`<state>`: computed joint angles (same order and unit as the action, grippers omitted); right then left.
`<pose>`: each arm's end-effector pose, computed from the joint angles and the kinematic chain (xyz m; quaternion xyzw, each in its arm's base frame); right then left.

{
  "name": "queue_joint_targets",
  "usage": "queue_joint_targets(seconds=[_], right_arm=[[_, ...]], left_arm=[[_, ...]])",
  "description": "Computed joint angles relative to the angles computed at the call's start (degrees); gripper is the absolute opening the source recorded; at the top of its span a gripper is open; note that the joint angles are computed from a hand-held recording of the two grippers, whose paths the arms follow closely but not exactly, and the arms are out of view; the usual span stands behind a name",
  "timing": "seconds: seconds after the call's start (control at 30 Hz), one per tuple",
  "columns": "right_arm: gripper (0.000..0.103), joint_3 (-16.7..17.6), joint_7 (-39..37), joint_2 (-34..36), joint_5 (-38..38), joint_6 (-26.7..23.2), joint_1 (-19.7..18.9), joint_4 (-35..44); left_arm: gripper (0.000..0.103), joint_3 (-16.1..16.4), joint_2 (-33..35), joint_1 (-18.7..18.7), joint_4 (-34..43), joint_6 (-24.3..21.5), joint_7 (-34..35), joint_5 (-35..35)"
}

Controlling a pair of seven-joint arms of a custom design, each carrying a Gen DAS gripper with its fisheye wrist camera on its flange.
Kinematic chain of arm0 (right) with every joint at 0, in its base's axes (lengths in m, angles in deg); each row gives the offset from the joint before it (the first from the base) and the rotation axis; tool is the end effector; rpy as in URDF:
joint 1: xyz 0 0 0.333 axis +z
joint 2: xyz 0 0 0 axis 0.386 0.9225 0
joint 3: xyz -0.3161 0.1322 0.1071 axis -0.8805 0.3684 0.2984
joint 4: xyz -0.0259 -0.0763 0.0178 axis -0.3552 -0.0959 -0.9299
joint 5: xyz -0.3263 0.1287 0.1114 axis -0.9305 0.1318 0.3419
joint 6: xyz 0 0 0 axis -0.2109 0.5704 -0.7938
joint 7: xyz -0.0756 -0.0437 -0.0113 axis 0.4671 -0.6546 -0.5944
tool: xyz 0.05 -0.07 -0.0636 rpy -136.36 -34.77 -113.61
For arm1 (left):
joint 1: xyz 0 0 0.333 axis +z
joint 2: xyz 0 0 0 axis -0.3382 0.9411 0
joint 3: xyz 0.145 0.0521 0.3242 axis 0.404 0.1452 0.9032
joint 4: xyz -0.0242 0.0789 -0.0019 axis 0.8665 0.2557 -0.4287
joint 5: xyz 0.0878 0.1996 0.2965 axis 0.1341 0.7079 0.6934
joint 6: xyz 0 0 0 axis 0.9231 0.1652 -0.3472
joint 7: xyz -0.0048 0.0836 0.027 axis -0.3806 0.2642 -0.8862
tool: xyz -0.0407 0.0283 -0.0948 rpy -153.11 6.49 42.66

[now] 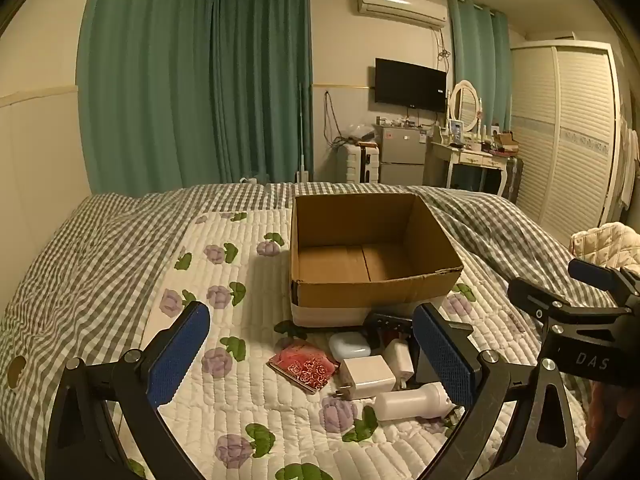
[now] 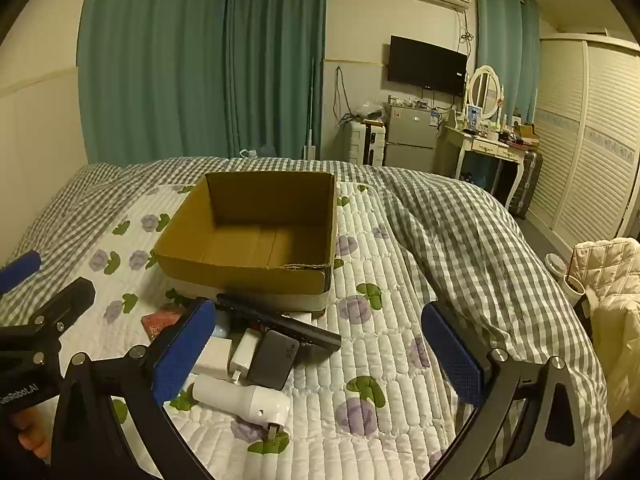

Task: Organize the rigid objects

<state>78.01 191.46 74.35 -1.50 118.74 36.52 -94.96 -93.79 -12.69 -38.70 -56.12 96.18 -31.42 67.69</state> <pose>0.5630 0.1850 0.6293 -0.6345 0.6096 -0.3380 0.3339 0.5822 -0.3092 0.6189 -0.5756 0.6330 -0.3774 0.3544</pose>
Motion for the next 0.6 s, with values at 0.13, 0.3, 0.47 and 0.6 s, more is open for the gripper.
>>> queue_joint_targets(seconds=[0.13, 0.3, 0.47, 0.6], right_arm=[[0.103, 0.0, 0.2, 0.1, 1.1, 0.9, 0.0, -0.3], [0.103, -0.1, 0.4, 0.1, 0.3, 0.7, 0.1, -0.2], [0.103, 0.0, -0.1, 0.1, 0.5, 0.4, 0.1, -0.2], [0.103, -0.1, 0.2, 0.1, 0.1, 0.6, 0.2, -0.4]], left_arm=[[0.103, -0.1, -0.4, 0.4, -0.5, 1.1, -0.1, -0.9], [0.103, 0.0, -0.5, 0.8, -0.5, 1.4, 0.9, -2.7], [0.103, 0.2, -0.2, 0.2, -0.3, 0.9, -0.5, -1.0], [0.103, 0.0, -0.3, 0.7, -0.7, 1.8, -0.2, -2.0]])
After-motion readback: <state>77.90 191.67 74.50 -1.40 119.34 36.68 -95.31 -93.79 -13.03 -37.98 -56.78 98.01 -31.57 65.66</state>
